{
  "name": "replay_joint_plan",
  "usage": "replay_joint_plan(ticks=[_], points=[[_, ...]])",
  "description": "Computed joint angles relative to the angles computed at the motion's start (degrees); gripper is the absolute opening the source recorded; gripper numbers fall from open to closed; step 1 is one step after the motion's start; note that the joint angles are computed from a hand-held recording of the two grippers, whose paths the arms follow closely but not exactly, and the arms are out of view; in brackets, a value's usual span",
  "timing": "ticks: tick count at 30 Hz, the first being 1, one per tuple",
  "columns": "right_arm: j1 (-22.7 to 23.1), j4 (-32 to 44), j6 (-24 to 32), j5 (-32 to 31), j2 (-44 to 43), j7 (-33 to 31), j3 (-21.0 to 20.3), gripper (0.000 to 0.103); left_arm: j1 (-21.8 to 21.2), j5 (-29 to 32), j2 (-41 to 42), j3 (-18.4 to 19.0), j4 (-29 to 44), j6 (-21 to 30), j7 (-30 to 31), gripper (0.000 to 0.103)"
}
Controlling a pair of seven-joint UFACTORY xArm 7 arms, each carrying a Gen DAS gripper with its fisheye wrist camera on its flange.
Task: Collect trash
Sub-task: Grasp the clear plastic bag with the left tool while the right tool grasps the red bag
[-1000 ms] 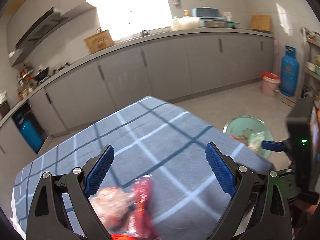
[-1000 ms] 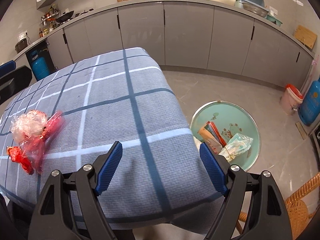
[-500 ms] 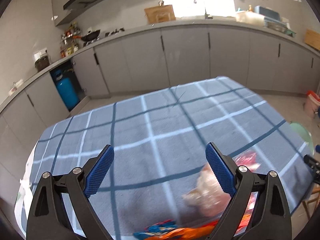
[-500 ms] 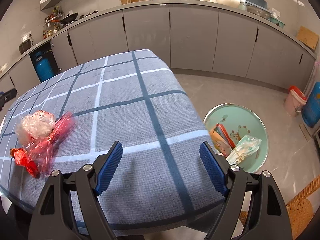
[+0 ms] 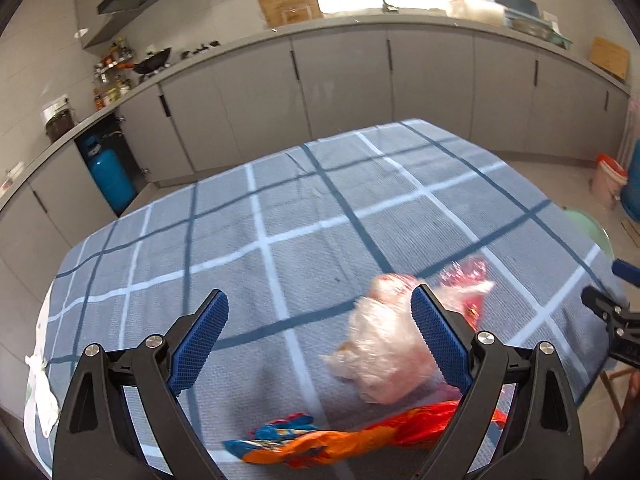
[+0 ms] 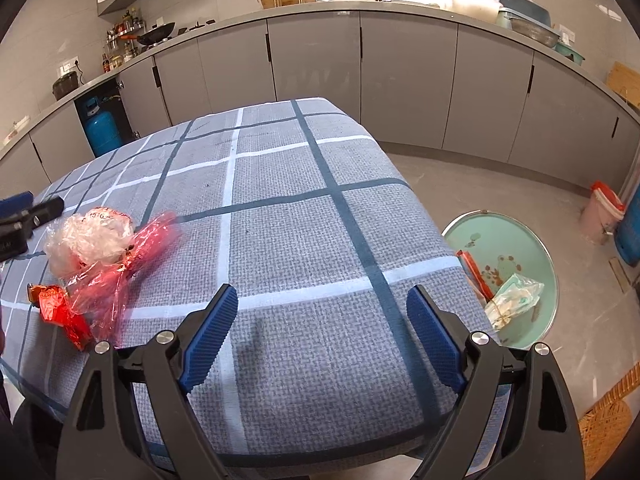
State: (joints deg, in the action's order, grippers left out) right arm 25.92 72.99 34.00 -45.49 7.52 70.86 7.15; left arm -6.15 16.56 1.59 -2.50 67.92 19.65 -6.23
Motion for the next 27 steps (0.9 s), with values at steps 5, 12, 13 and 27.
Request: replay_joint_plan(ticks=[5,12,13,27], points=[[-0.06,-0.3,-0.74,-0.44,-0.11,0.59,-0.15,0.086,-0.36,-0.03,1.4,-0.05,0.88,1.27,-0.72,0.091],[-0.09,0.09,-1.87,0.13,0.67,0.21,-0.25,0.086,-0.05,-9.95,2.7,-0.89,1.7,2.6,7.68,0.06],[-0.08,0.18,-2.08,0.35,0.8,0.05,-0.3,0.086,0.29,-14.17,2.91,-1.48,2.01,3.45,11.53,0.042],[4.08,15.56,-3.66,7.03,11.36,-10.87,-1.73,0.086,-0.67,2.51,1.87,2.53,1.76,-3.21,-3.97,0.01]])
